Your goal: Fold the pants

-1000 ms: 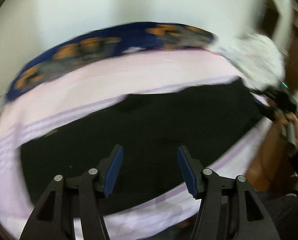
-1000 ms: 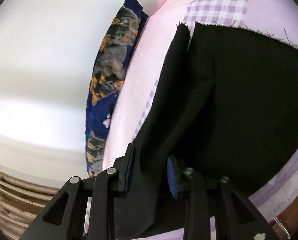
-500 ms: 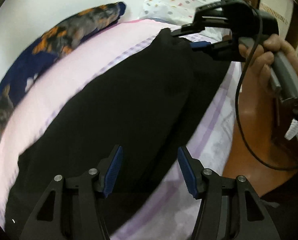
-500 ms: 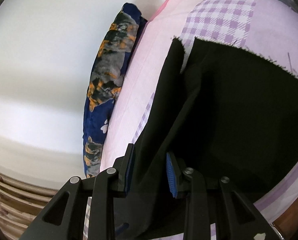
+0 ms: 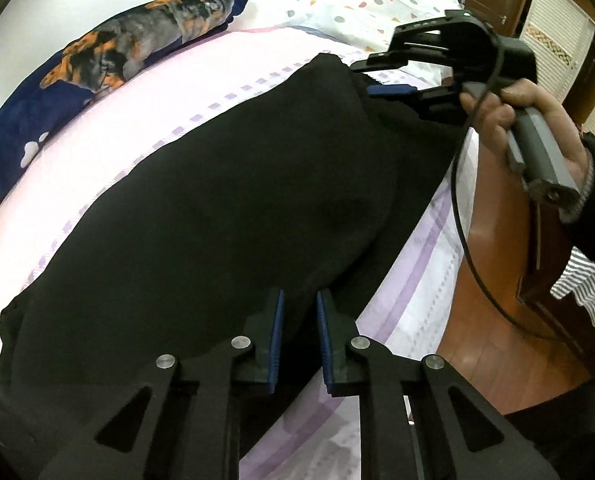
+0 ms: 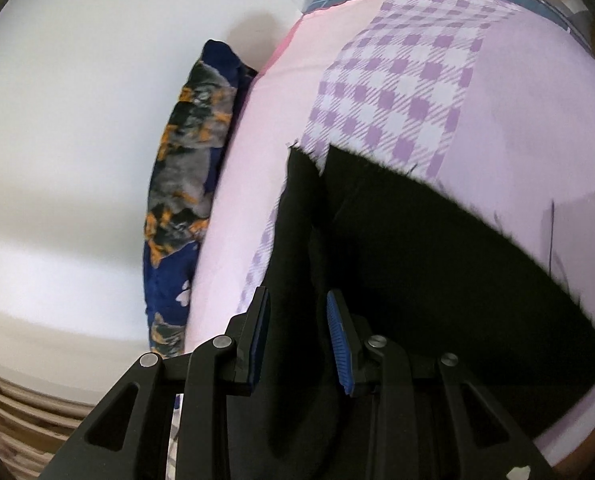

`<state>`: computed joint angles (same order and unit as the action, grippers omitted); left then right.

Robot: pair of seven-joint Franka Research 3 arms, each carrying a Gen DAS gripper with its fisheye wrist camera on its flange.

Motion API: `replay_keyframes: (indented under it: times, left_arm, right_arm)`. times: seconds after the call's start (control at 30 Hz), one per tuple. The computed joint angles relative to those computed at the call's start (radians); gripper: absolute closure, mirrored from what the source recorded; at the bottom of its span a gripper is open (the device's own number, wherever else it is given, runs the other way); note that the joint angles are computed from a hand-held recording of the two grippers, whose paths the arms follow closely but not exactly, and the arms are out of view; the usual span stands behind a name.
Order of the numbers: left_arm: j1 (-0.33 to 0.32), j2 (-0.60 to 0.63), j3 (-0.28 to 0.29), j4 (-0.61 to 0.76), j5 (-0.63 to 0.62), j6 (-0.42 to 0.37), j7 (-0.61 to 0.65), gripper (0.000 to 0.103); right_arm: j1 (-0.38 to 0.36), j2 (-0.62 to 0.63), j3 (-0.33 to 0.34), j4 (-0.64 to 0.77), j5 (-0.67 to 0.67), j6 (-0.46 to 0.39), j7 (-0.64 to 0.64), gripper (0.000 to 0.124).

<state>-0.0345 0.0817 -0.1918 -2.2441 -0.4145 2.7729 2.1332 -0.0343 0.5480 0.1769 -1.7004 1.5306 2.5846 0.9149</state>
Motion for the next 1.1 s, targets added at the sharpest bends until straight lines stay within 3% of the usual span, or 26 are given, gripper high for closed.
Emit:
replay_keyframes:
  times: [0.27, 0.4, 0.57, 0.67, 0.83, 1.1]
  left_arm:
    - [0.014, 0.02, 0.001, 0.026, -0.025, -0.01, -0.021, 0.086]
    - [0.019, 0.029, -0.001, 0.035, -0.014, -0.016, -0.041, 0.086]
    - [0.018, 0.025, -0.006, 0.026, 0.004, -0.009, -0.06, 0.086]
    - [0.02, 0.022, -0.01, 0.022, -0.005, -0.005, -0.049, 0.086]
    - [0.019, 0.016, -0.016, 0.017, -0.042, -0.004, 0.002, 0.086]
    - [-0.004, 0.015, -0.018, -0.004, 0.02, 0.009, 0.021, 0.086]
  right_arm:
    - [-0.004, 0.02, -0.002, 0.01, -0.071, 0.022, 0.04, 0.096]
    - [0.005, 0.043, -0.001, 0.037, -0.106, 0.037, 0.056, 0.113]
    - [0.017, 0.06, 0.0, 0.069, -0.216, 0.07, 0.125, 0.119]
    - [0.012, 0.007, 0.015, 0.02, -0.209, 0.133, 0.076, 0.12]
    - [-0.009, -0.133, 0.016, -0.128, -0.046, 0.187, -0.076, 0.12]
    - [0.056, -0.216, -0.066, -0.278, -0.055, 0.247, -0.032, 0.12]
